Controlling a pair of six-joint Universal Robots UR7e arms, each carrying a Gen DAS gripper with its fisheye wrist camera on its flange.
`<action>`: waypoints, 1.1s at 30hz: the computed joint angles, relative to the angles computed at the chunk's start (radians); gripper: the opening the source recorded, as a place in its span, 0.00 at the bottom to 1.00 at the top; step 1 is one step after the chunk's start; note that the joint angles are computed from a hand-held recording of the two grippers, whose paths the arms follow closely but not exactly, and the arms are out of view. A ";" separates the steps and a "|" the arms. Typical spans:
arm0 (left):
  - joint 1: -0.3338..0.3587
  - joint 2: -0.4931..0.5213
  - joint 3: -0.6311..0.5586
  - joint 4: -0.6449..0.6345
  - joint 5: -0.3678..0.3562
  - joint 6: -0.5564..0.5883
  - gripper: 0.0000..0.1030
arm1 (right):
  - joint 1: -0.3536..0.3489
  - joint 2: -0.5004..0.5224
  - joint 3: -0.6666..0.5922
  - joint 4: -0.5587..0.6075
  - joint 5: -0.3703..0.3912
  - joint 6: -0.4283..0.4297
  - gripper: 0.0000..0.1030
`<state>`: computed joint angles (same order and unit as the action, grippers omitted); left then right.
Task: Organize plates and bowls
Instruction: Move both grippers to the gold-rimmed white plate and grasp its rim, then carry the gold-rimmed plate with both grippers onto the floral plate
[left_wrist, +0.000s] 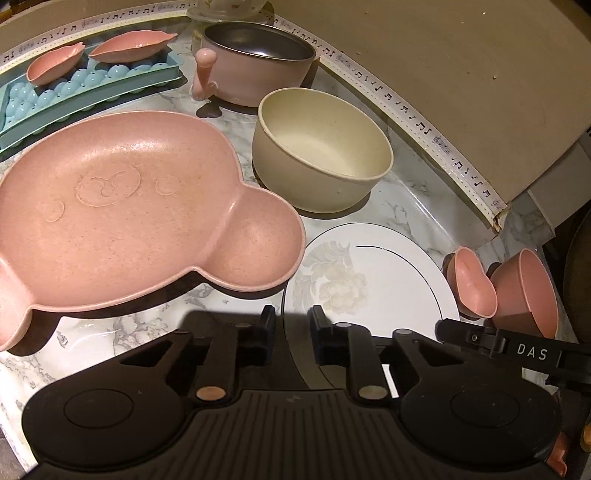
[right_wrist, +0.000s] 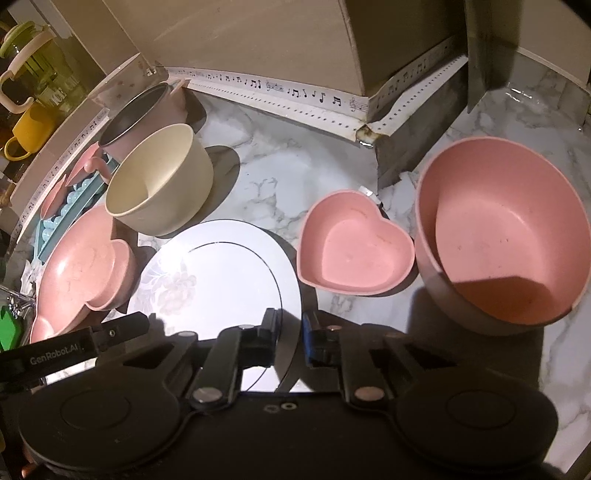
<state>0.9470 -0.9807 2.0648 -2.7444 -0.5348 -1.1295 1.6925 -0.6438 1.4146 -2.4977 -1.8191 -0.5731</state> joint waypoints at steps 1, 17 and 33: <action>0.000 0.002 0.003 -0.020 -0.003 0.015 0.17 | 0.000 -0.001 0.002 -0.002 0.001 0.001 0.12; -0.038 -0.014 0.048 -0.048 -0.022 0.049 0.17 | -0.011 -0.065 0.089 -0.025 -0.004 0.002 0.11; -0.122 0.009 0.043 -0.112 -0.091 0.218 0.17 | -0.039 -0.245 0.301 -0.189 0.008 0.021 0.11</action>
